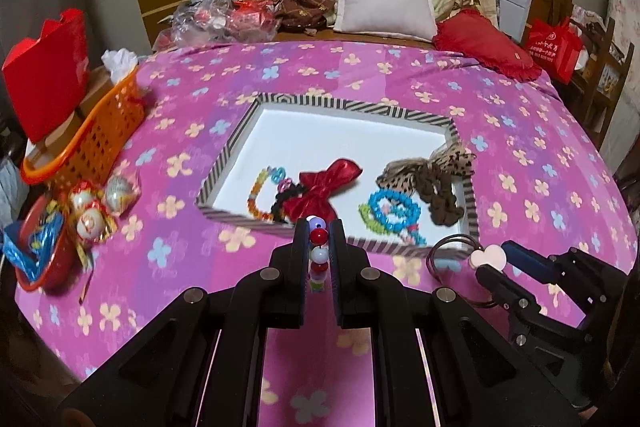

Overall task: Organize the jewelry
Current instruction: 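Carry the multicolour bracelet and Mickey hair tie into the tray and open both tools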

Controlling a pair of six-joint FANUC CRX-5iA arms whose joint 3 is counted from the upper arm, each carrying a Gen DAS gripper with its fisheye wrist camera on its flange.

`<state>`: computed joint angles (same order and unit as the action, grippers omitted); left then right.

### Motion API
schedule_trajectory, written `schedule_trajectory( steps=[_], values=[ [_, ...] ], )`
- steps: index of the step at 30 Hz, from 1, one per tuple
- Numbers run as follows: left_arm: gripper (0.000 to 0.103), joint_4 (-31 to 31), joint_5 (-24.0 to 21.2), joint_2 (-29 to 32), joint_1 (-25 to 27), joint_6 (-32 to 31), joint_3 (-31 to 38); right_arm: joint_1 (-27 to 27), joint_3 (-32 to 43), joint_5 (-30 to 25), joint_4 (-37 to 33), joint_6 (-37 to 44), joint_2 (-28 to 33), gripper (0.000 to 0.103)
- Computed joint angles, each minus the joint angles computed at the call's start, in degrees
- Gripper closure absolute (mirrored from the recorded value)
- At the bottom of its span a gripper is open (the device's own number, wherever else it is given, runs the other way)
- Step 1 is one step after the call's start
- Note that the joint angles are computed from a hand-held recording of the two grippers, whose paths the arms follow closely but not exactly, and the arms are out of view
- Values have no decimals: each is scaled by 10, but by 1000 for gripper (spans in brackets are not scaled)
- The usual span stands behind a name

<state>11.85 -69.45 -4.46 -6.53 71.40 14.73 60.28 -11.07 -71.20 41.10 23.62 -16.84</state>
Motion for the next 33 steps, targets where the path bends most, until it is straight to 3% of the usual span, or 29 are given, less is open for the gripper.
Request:
schedule_trajectory(
  steps=[13, 19, 33],
  values=[
    [95, -72, -6, 92, -55, 63, 107, -83, 24, 57, -28, 20, 25, 75],
    [95, -76, -9, 133, -60, 80, 141, -122, 40, 82, -55, 41, 50, 75],
    [95, -83, -32, 182, -44, 111, 139, -165, 69, 100, -134, 101, 108, 75]
  ],
)
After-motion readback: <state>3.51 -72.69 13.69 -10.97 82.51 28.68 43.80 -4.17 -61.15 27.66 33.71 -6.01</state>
